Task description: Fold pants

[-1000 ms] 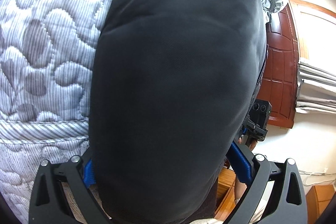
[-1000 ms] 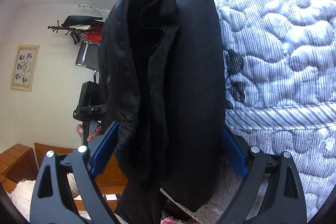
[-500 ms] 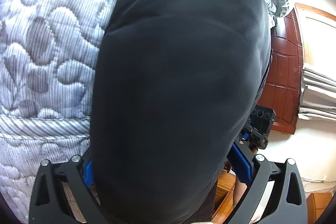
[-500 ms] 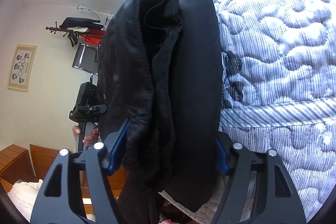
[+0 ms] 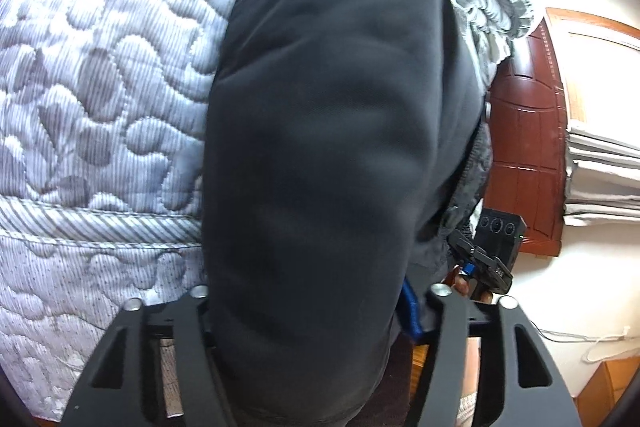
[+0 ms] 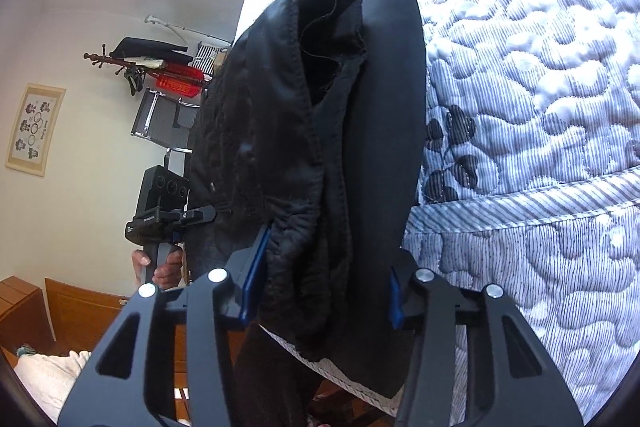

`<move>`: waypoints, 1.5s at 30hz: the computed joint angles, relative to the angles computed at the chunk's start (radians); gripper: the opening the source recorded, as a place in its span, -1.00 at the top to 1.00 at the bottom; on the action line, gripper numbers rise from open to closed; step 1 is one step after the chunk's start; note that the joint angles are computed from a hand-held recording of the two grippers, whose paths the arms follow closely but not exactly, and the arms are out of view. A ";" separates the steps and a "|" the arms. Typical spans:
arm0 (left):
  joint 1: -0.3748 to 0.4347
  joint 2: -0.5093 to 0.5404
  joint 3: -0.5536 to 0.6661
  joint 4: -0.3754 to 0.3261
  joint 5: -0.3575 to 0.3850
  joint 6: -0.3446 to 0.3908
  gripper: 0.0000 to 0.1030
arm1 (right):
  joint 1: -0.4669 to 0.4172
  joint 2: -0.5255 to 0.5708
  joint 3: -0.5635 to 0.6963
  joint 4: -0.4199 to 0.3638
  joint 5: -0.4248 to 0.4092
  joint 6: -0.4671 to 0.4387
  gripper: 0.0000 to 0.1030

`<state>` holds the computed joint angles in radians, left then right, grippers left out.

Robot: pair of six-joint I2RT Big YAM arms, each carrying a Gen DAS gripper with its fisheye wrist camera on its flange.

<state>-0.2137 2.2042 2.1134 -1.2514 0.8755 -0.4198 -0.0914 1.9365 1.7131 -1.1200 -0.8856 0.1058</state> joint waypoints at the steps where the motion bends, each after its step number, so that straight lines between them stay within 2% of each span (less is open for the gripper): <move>1: 0.002 -0.006 -0.014 0.018 0.006 -0.005 -0.04 | 0.003 -0.004 -0.001 0.003 0.005 0.002 0.12; 10: 0.033 -0.073 -0.176 0.215 0.055 -0.036 0.21 | 0.021 -0.016 0.028 0.027 0.020 0.031 0.21; 21: 0.037 -0.063 -0.140 0.315 0.074 -0.082 0.26 | 0.032 0.008 0.114 0.040 0.019 0.032 0.24; 27: 0.043 -0.023 -0.045 0.301 0.067 -0.094 0.26 | 0.038 0.056 0.218 0.017 0.027 0.016 0.24; 34: 0.057 0.035 0.088 0.300 0.053 -0.120 0.26 | 0.043 0.172 0.437 -0.052 0.024 -0.002 0.24; 41: 0.067 0.154 0.288 0.200 0.027 -0.114 0.26 | 0.048 0.326 0.677 -0.177 0.035 -0.015 0.24; 45: 0.068 0.213 0.361 0.139 0.017 -0.108 0.26 | 0.052 0.427 0.822 -0.268 0.046 -0.009 0.24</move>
<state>-0.1461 2.4170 2.4746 -1.1129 0.8925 -0.5281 -0.0389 2.3631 2.5350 -1.3875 -0.8401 0.0968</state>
